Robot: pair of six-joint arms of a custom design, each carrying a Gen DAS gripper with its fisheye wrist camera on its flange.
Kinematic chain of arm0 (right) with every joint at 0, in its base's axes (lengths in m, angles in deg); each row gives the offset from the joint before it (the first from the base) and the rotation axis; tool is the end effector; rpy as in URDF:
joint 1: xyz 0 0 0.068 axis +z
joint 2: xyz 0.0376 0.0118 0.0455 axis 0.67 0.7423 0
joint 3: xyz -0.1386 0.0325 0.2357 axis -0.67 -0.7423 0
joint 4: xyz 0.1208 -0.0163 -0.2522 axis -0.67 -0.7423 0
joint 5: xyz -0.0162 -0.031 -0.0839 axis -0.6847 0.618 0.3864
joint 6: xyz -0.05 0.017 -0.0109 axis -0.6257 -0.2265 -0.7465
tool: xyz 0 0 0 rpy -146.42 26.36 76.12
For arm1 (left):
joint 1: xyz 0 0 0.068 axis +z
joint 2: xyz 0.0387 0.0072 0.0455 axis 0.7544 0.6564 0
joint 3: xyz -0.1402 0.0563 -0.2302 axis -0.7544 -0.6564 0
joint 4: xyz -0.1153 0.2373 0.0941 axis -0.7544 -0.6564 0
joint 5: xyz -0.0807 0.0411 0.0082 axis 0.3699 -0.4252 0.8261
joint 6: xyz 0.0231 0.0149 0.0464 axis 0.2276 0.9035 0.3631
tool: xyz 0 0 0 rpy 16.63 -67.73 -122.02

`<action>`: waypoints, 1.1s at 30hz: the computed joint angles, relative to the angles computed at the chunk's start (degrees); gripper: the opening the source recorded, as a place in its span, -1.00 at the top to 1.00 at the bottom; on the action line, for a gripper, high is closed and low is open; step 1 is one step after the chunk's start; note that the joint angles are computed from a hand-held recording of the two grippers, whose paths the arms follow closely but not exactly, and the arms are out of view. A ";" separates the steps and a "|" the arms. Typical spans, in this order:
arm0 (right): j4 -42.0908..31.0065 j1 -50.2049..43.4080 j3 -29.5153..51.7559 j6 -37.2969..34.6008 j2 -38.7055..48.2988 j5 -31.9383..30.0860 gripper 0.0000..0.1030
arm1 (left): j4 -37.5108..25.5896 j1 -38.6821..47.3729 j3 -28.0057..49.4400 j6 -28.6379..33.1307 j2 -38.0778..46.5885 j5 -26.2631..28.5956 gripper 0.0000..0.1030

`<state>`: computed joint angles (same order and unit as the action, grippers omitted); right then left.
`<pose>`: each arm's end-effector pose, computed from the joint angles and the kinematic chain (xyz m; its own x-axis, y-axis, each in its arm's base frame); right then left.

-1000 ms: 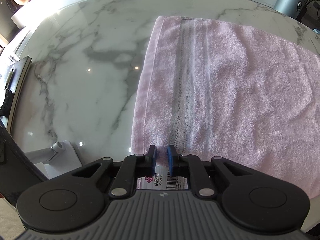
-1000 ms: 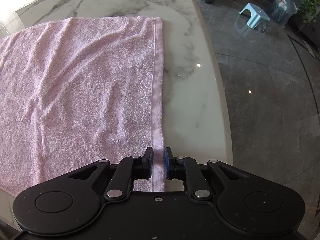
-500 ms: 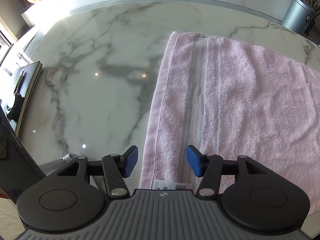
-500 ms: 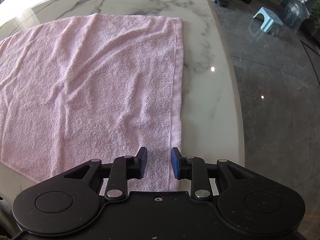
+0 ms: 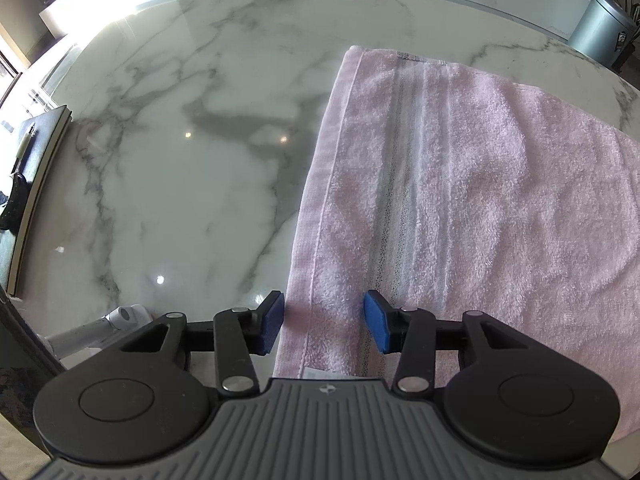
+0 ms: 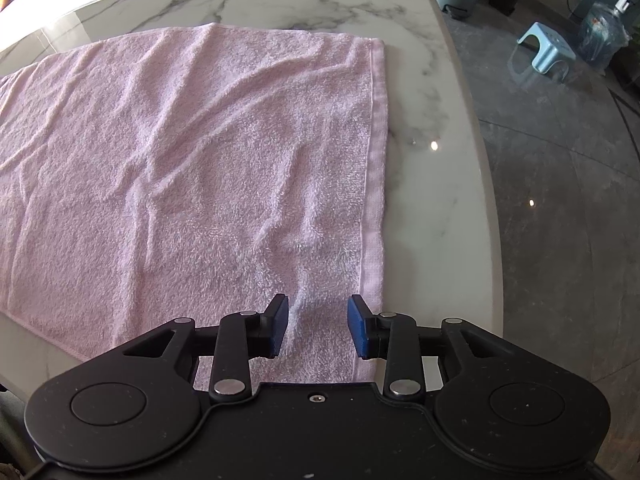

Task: Fold towel
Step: 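Move both open grippers to the labelled towel edge and align them, then grasp the labelled edge with the left gripper and fold it over the towel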

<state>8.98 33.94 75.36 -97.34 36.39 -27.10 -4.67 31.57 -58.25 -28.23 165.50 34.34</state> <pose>0.3386 -0.0537 0.1456 -0.9117 -0.2108 -0.3527 -0.1136 0.9542 -0.2767 0.2177 -0.0583 0.0186 -0.6643 -0.6870 -0.2943 -0.7211 0.6928 0.0105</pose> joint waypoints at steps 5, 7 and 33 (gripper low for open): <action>-0.29 -0.26 0.41 0.49 0.52 0.83 0.38 | 1.83 0.35 -0.46 0.94 -0.16 1.10 0.59; -0.52 -0.47 0.61 0.72 0.61 1.25 0.38 | 1.89 0.19 -0.04 1.42 0.09 1.30 0.75; -4.29 -4.11 1.13 -2.30 1.06 -1.87 0.81 | -20.46 -5.77 22.33 8.01 -2.97 -4.66 0.91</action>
